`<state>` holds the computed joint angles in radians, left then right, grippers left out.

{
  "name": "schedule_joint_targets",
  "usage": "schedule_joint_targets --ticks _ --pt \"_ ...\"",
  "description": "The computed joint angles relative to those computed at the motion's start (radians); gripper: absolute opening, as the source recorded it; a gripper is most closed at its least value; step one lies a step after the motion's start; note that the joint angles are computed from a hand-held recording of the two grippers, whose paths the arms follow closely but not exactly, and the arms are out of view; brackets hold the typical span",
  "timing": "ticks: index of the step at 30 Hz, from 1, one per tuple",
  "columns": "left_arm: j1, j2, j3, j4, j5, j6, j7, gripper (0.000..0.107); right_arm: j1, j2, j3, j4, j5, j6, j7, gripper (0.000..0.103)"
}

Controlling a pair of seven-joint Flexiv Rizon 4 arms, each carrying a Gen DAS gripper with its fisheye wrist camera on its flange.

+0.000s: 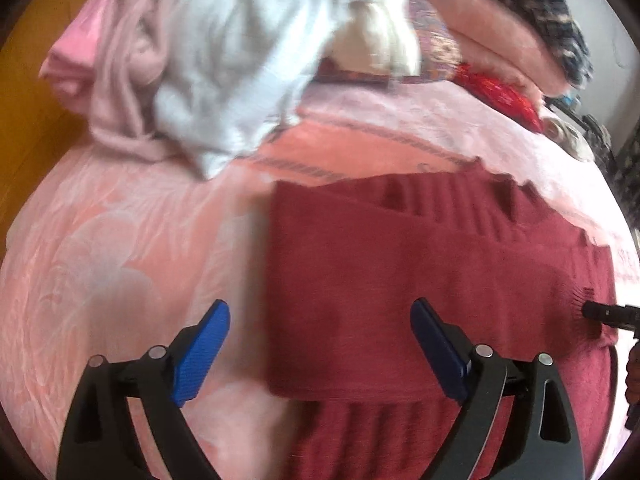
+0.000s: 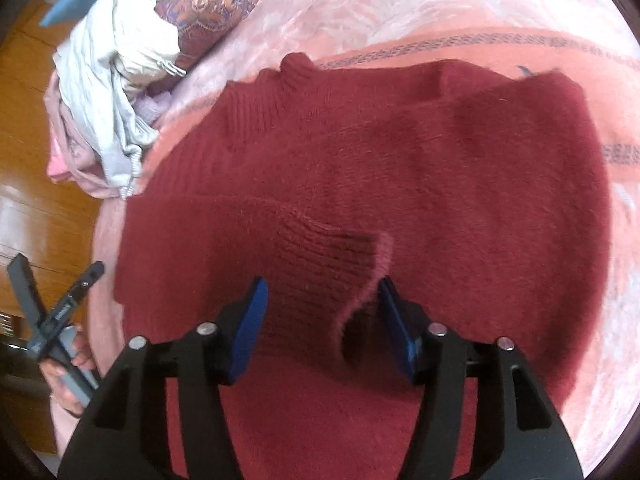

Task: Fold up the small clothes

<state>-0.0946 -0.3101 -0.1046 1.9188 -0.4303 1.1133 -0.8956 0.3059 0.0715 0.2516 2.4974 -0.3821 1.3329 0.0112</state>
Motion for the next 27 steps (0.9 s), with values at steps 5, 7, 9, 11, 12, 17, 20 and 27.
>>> schedule_joint_targets --ticks 5,7,9,11,12,17,20,27 --pt "0.029 -0.031 0.014 -0.043 -0.020 -0.060 -0.043 0.092 0.010 -0.037 -0.007 -0.065 -0.126 -0.058 0.010 0.015" --pt "0.038 -0.037 0.012 -0.050 -0.033 -0.073 -0.054 0.092 0.020 -0.039 -0.007 -0.090 -0.164 -0.088 -0.002 0.013" --pt "0.041 -0.036 0.010 -0.048 -0.040 -0.073 -0.057 0.092 0.019 -0.020 -0.008 -0.096 -0.208 -0.104 0.010 0.011" --pt "0.041 -0.033 0.008 -0.041 -0.042 -0.061 -0.054 0.092 0.002 0.037 -0.004 -0.081 -0.250 -0.120 0.026 0.009" --pt "0.038 -0.032 0.008 -0.039 -0.040 -0.053 -0.057 0.092 -0.008 0.056 -0.001 -0.073 -0.257 -0.116 0.032 0.009" --pt "0.015 -0.022 0.000 -0.024 -0.020 -0.022 -0.058 0.092 -0.076 0.211 0.029 -0.002 -0.242 -0.137 0.055 0.009" --pt "-0.007 -0.019 -0.002 -0.014 0.011 0.011 -0.052 0.093 -0.096 0.262 0.038 0.046 -0.179 -0.134 0.058 0.009" --pt "-0.083 -0.061 0.037 -0.042 0.185 0.025 -0.132 0.094 -0.084 0.208 0.035 0.119 -0.037 -0.105 0.012 0.009"
